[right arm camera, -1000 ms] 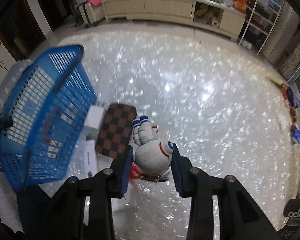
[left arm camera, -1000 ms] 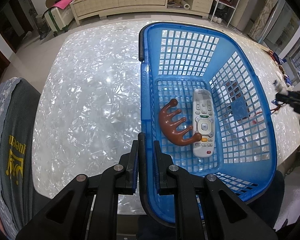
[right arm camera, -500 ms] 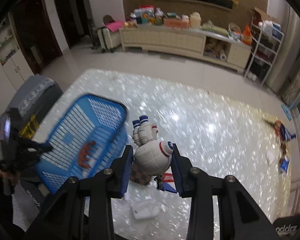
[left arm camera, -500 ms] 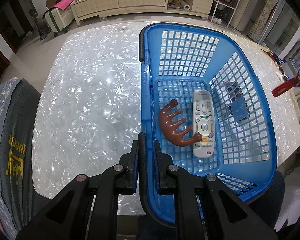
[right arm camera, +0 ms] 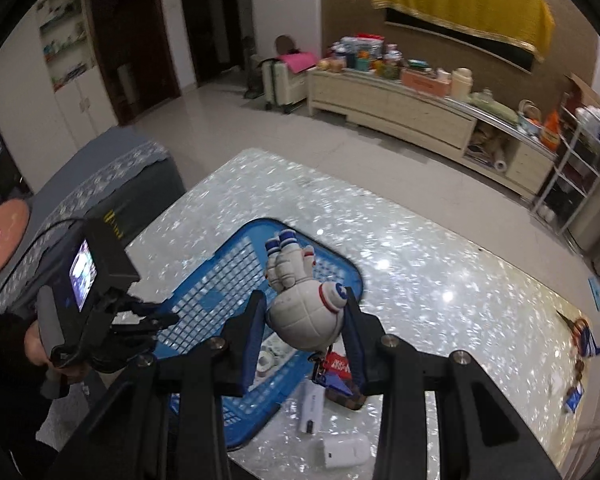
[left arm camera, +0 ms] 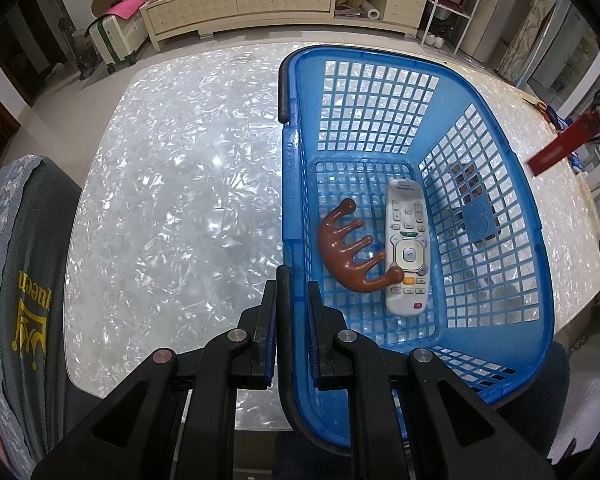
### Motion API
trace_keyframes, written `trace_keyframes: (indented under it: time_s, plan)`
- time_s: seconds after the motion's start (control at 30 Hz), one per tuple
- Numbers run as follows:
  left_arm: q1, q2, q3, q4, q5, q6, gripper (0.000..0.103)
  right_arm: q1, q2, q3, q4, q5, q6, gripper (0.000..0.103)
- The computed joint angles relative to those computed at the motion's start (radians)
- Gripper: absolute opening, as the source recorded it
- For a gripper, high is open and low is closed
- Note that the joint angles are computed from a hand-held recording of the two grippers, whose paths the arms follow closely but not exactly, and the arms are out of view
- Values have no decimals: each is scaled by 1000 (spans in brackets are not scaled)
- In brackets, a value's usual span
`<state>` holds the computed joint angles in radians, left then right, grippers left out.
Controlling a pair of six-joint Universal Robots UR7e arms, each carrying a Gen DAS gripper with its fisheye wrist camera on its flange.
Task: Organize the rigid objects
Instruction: 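Carry the figurine keychain with the right gripper and release it into the basket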
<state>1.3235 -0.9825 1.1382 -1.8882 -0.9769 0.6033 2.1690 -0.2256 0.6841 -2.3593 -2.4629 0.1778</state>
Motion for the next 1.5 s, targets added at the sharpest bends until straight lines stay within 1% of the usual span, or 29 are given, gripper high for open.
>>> trace_keyframes:
  time_s: [0.17,0.23,0.33,0.43,0.5,0.6,0.67,0.83,0.97,1.03,1.23,1.37,1.5]
  plan:
    - [-1,-2,5,-6,-1,4,14,-11,96,-161,117,38,-30,35]
    - [-1,-4,8,-6,-2,4,14,-19,117,-191,154,46,-34,35]
    - [0,-5,9,-8,-3,5,14,-39,133,-202,201,75,-18,35]
    - [0,-8,16,-12,-5,5,14,-52,139,-199,226,91,-2,35]
    - [-1,-8,17,-12,-3,6,14,-65,143,-201,239,115,5,35]
    - [-1,-9,20,-16,-1,8,14,-73,163,-219,266,133,23,35]
    - [-1,-11,21,-17,-2,8,14,-77,189,-258,293,148,29,35]
    - [0,-9,17,-12,-3,10,14,-89,216,-284,319,175,39,35]
    - [1,-9,16,-11,-5,9,14,-95,227,-291,326,181,32,35]
    - [1,-8,14,-8,-4,8,14,-99,241,-314,353,183,39,35]
    - [3,-3,4,8,-8,1,14,-101,265,-358,373,190,52,35]
    - [4,-4,6,7,-8,1,14,-98,252,-330,351,186,57,35]
    - [5,-5,7,6,-8,3,14,-100,231,-286,302,194,65,35]
